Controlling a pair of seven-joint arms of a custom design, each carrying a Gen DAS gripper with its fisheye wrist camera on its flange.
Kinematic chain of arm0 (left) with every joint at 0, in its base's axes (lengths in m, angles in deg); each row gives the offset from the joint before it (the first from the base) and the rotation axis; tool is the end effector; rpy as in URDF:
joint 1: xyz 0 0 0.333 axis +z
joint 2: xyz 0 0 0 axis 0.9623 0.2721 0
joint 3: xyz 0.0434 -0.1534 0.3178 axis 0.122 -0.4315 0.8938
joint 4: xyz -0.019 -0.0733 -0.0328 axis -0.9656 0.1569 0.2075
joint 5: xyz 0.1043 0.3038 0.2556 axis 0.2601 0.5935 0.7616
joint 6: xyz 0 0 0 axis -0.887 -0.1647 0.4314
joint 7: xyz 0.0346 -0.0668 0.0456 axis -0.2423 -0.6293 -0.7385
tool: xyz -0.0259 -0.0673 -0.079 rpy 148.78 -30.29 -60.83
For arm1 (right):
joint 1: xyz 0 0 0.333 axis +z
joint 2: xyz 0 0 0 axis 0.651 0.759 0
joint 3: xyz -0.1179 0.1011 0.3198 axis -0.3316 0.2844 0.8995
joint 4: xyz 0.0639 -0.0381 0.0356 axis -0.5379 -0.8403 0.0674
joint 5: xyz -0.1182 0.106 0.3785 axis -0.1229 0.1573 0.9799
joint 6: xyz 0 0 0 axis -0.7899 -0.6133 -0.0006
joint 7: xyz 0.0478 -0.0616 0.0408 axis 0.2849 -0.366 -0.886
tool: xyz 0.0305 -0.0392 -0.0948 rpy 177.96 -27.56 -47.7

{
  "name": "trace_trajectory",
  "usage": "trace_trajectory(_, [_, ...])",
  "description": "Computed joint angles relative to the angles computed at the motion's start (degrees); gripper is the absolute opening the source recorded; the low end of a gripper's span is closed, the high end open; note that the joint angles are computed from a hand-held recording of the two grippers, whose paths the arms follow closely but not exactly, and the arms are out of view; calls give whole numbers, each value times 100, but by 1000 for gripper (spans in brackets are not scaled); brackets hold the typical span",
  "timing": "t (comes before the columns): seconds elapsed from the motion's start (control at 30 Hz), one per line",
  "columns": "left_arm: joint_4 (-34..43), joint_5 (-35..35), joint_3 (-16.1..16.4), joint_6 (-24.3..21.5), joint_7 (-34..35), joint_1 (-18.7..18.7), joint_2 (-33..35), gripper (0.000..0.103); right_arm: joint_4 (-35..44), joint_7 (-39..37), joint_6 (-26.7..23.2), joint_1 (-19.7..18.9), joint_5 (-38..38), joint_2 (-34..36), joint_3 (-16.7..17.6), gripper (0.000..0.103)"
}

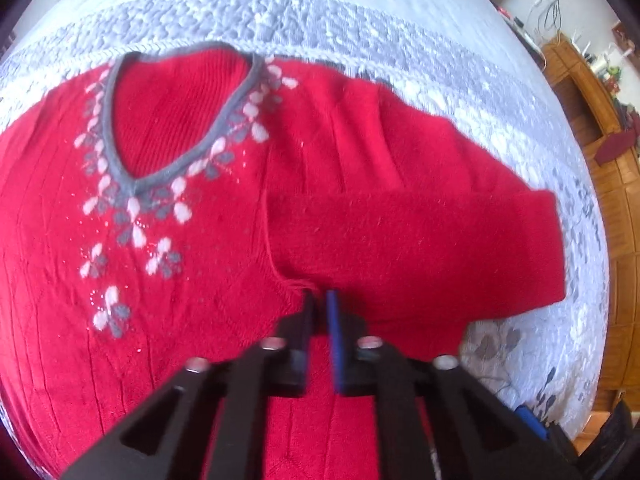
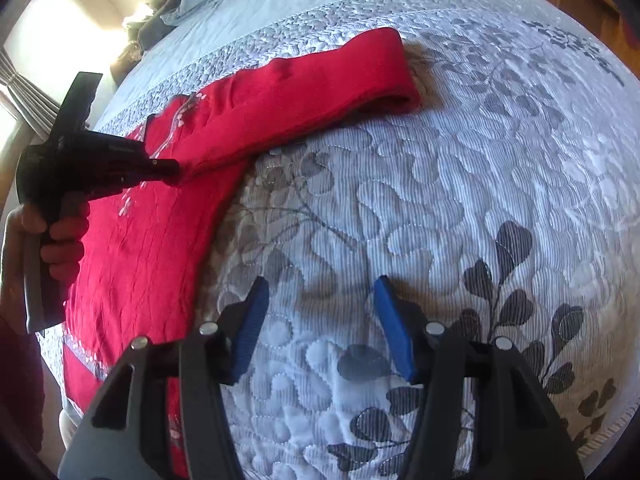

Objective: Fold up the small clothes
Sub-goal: 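Fold the held sleeve across the sweater body with the right gripper, then grasp the other sleeve cuff with the left gripper and lift it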

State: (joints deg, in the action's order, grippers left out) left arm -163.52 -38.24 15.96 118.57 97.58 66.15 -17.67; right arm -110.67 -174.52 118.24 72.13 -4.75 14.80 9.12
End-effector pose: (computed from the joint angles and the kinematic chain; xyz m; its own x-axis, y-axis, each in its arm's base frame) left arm 0.6116 -0.2231 0.5305 -0.3334 -0.9070 0.2573 -0.9356 0.2845 -0.2091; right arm 0.3451 0.4082 0.5330 -0.3861 -0.8824 -0.2690 -0.7745 0.4685 -0.4251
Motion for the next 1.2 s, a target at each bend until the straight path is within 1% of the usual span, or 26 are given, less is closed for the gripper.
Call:
trace_trajectory(0.07, [32, -189, 10, 106, 32, 50, -25, 3, 45, 23, -48, 1, -87, 4, 30, 55])
trace_trajectory(0.17, [29, -273, 71, 451, 31, 124, -139, 2, 59, 75, -31, 6, -173, -1, 45, 55])
trace_trajectory(0.23, [153, -441, 125, 459, 118, 235, -147, 2, 67, 78, -14, 15, -196, 8, 46, 55])
trace_trajectory(0.37, [452, -69, 307, 887, 186, 432, -140, 2, 99, 118, 9, 28, -266, 44, 50, 55])
trace_trajectory(0.43, [691, 264, 424, 1026, 81, 547, -20, 2, 117, 65, 63, 42, -252, 95, 32, 55])
trace_trajectory(0.53, [1082, 647, 544, 1061, -67, 728, 271, 2, 261, -34, -98, 86, -264, 240, 37, 57])
trace_trajectory(0.63, [1170, 1082, 654, 1330, -179, 861, 489, 2, 417, -173, -209, 154, -283, 372, -1, 57])
trace_trajectory(0.7, [1199, 1135, 658, 1298, -160, 983, 591, 2, 474, -324, -129, 173, -192, 402, -82, 57])
trace_trajectory(0.73, [1307, 1050, 641, 1142, -150, 1058, 726, 2, 484, -349, -52, 160, -144, 392, -126, 57])
trace_trajectory(0.8, [1371, 1090, 644, 1058, -215, 1111, 888, 2, 549, -483, 126, 85, -49, 394, -241, 57])
trace_trajectory(0.87, [1403, 1144, 637, 1046, -279, 1132, 1016, 3, 783, -976, 268, -40, 286, 537, -443, 62])
trace_trajectory(0.9, [1248, 1137, 623, 1123, -322, 1139, 969, 3, 868, -1219, 421, -101, 555, 627, -545, 63])
trace_trajectory(0.93, [1188, 1121, 613, 1164, -349, 1153, 961, 3, 945, -1630, 772, -179, 1076, 772, -703, 63])
trace_trajectory(0.97, [1173, 1065, 601, 1177, -349, 1190, 973, 3, 1000, -1870, 905, -228, 1376, 856, -755, 63])
trace_trajectory(1.0, [1170, 1002, 586, 1173, -333, 1227, 992, 3, 1154, -2210, 955, -294, 1796, 1037, -833, 63])
trace_trajectory(1.1, [1118, 942, 564, 1115, -261, 1279, 983, 3, 1726, -2868, 635, -438, 2440, 1557, -904, 63])
trace_trajectory(1.13, [1096, 973, 566, 1118, -226, 1275, 995, 3, 1813, -3008, 662, -474, 2669, 1682, -911, 59])
trace_trajectory(1.2, [1095, 1040, 575, 1084, -199, 1257, 1026, 3, 1861, -3230, 786, -527, 3082, 1829, -905, 24])
